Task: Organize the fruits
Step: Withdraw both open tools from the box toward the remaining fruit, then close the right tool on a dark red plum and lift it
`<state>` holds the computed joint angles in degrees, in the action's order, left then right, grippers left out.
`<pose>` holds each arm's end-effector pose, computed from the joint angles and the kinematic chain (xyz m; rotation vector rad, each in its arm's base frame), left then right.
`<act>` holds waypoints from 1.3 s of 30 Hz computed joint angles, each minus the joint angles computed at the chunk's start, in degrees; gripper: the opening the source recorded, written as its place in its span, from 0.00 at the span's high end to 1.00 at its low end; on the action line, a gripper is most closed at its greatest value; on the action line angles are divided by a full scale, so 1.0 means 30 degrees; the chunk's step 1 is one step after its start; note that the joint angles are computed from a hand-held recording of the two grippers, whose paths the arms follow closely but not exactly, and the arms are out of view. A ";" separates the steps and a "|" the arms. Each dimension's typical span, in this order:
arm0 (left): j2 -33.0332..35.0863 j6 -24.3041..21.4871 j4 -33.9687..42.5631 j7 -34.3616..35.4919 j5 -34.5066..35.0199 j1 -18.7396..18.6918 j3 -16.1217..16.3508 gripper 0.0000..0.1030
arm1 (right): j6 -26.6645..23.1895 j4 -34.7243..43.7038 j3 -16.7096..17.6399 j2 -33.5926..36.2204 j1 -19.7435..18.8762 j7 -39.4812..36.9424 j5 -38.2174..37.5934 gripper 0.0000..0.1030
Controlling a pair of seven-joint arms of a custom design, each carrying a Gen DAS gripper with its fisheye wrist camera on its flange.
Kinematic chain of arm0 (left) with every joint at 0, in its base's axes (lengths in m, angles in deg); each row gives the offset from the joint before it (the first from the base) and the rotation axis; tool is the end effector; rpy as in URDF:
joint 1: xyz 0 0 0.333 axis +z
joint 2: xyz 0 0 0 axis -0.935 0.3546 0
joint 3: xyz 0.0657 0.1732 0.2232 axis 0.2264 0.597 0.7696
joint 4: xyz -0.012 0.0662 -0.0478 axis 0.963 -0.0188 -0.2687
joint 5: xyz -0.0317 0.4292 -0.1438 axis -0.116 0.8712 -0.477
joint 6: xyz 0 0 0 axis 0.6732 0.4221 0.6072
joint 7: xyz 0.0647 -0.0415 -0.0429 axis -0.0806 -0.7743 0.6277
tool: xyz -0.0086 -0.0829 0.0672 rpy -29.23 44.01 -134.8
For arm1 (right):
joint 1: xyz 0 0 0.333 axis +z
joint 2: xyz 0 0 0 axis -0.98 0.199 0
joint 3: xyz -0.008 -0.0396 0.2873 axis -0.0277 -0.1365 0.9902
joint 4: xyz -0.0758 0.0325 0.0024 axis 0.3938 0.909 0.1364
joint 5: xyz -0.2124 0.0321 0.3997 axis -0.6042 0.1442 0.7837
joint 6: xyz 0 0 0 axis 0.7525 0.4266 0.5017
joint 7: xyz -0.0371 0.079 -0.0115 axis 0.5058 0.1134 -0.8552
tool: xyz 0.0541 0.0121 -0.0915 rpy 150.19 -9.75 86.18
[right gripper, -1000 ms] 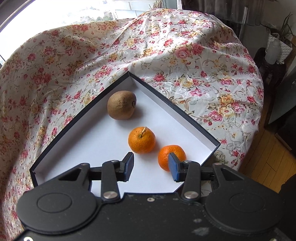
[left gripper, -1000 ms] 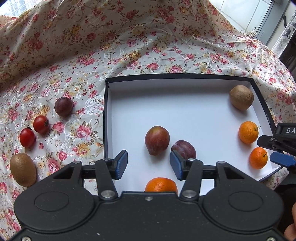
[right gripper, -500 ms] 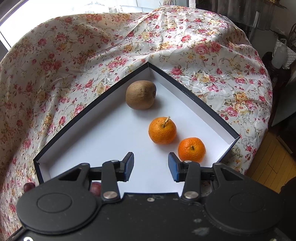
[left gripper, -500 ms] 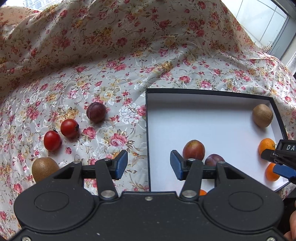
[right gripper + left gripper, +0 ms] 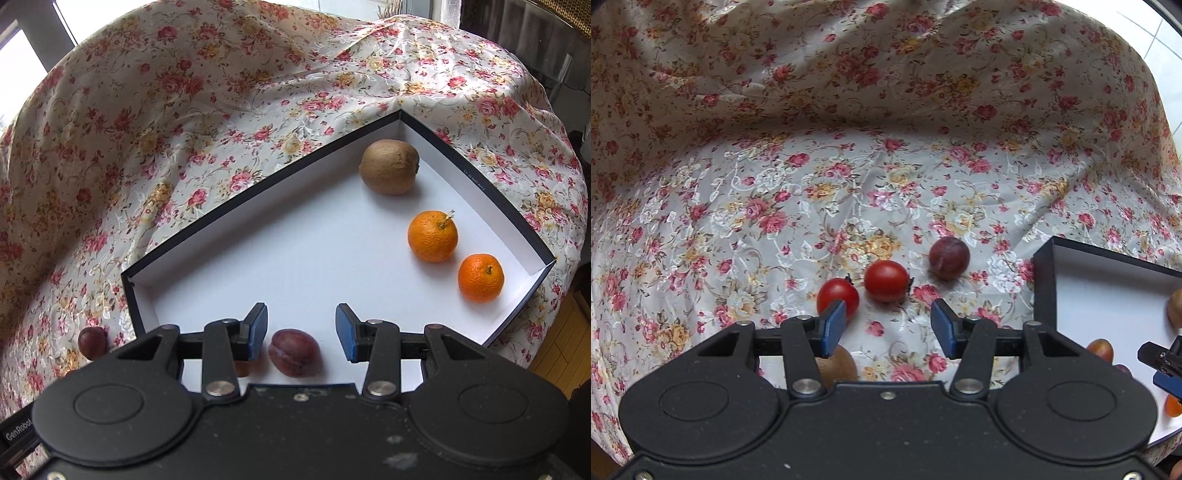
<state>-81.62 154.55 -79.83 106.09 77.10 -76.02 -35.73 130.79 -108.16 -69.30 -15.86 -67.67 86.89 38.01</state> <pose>0.3968 -0.1097 0.3707 -2.4486 1.2576 -0.3689 0.4704 0.1661 0.3877 -1.8136 2.1048 -0.3305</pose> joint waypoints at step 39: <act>-0.3488 -0.2308 -0.2964 0.3163 -0.1592 0.3397 0.1877 0.44 | 0.1358 0.2472 0.1577 0.3734 0.4880 -0.2944 0.0287 0.58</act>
